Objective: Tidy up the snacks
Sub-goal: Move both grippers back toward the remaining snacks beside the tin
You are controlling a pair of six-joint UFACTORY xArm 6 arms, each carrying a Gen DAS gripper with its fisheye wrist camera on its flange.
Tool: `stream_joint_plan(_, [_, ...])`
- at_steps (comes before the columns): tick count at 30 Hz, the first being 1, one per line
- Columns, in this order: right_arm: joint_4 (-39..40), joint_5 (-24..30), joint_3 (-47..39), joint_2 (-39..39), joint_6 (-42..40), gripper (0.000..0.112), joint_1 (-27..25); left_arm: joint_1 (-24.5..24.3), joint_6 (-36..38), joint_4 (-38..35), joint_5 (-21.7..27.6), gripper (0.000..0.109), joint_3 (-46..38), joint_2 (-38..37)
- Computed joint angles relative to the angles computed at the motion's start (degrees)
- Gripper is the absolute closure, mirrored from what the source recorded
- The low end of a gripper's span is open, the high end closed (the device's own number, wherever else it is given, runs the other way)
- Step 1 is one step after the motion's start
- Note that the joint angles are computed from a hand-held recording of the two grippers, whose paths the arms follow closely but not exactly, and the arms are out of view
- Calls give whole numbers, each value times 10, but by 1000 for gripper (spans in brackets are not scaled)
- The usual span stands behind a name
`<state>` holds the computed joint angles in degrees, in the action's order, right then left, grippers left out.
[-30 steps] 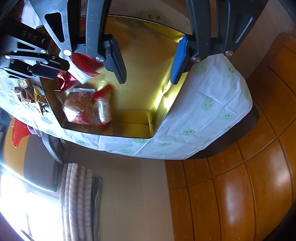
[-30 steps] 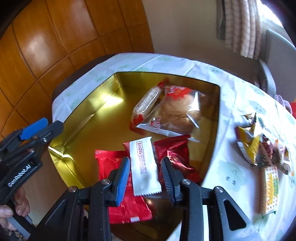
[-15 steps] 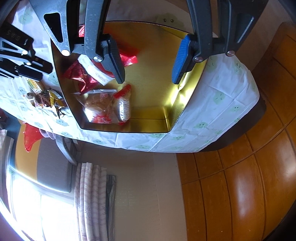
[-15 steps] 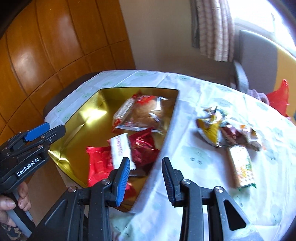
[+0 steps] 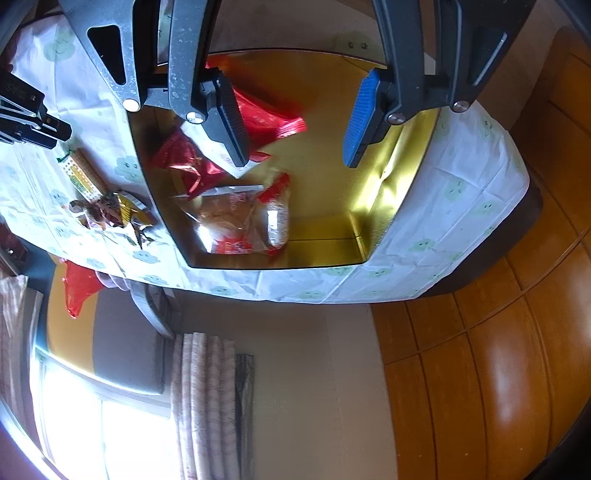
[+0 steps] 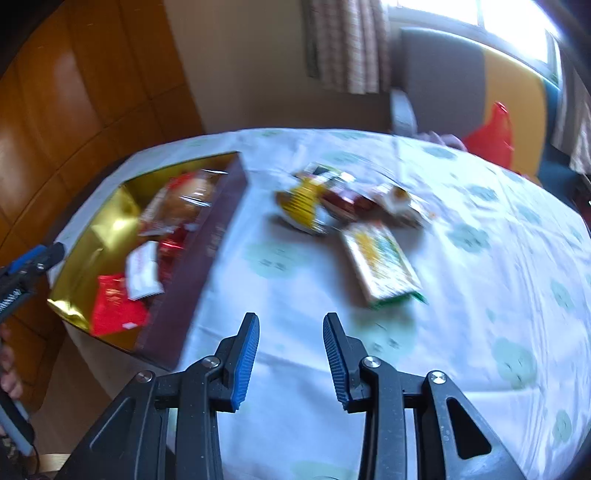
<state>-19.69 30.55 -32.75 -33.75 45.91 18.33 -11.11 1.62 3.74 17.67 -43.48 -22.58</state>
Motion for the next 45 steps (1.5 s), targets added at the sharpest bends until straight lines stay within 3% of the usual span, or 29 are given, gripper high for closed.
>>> stream_joint_plan(13, [4,59,98,-115,22,76,-69,-100,165,-136,70,50,-92,50])
stream_joint_plan(21, [2,55,117,-131,7,76,-88,-157,228,-224,201,50,-241,165])
stream_joint_plan(23, [1,54,121,-136,5,76,-93,-176,237,-221,217,48,-278,200])
stream_joint_plan(25, [6,51,126,-140,-1,75,-101,-193,253,-223,219,31,-300,225])
stream_joint_plan(27, [20,47,133,-144,-12,75,-110,-207,245,-220,240,23,-347,266])
stream_joint_plan(34, [63,28,148,-146,-53,75,-139,-237,226,-203,344,15,-553,430])
stream_joint_plan(38, [88,12,150,-143,-80,75,-153,-256,204,-157,361,12,-648,509])
stream_joint_plan(40, [104,5,151,-139,-97,74,-158,-262,204,-149,397,9,-720,559])
stream_joint_plan(45, [129,-14,154,-134,-121,73,-167,-276,199,-100,445,11,-827,645])
